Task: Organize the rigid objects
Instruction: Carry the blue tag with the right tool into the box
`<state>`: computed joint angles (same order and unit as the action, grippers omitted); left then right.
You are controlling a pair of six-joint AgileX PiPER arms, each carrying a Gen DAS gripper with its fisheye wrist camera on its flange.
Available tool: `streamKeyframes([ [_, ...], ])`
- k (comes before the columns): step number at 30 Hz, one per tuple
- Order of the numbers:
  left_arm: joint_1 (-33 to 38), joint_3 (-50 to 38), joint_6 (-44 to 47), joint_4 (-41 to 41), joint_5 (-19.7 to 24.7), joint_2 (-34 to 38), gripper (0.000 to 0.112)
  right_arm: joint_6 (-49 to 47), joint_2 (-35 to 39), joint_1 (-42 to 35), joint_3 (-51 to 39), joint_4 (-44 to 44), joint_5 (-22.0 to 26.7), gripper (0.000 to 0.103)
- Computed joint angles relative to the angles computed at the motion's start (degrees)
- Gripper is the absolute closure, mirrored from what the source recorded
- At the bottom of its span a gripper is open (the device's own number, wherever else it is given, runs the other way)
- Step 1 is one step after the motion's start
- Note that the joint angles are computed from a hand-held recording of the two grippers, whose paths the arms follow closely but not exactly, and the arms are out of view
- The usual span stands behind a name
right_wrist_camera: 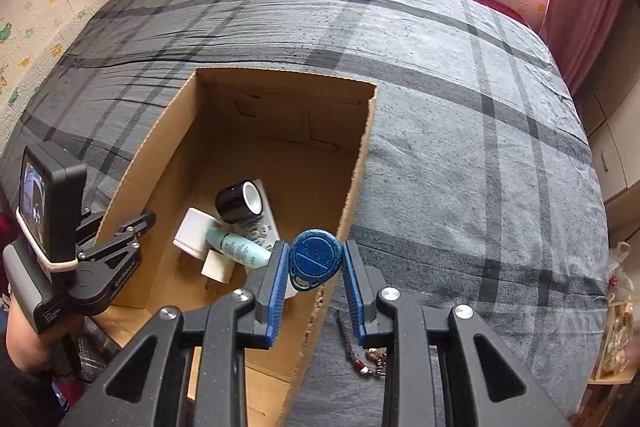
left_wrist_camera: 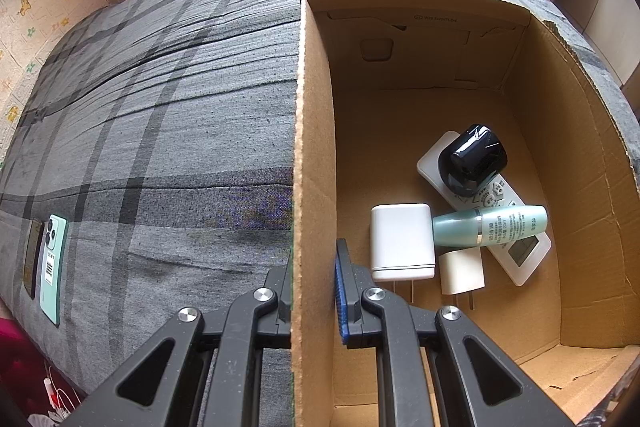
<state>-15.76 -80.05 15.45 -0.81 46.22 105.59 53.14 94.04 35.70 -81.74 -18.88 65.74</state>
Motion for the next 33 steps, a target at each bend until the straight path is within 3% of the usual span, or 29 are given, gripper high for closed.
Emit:
streamKeyframes([
  [15,0.1,0.0,0.2,-0.1,0.0,-0.1,0.097,-2.9,8.8,3.4,-5.0,3.6,-3.3,0.075],
  [33,0.3,0.0,0.5,-0.4,0.0,-0.1,0.097,-3.6,15.0,4.3,-4.7,6.9,-7.7,0.075],
])
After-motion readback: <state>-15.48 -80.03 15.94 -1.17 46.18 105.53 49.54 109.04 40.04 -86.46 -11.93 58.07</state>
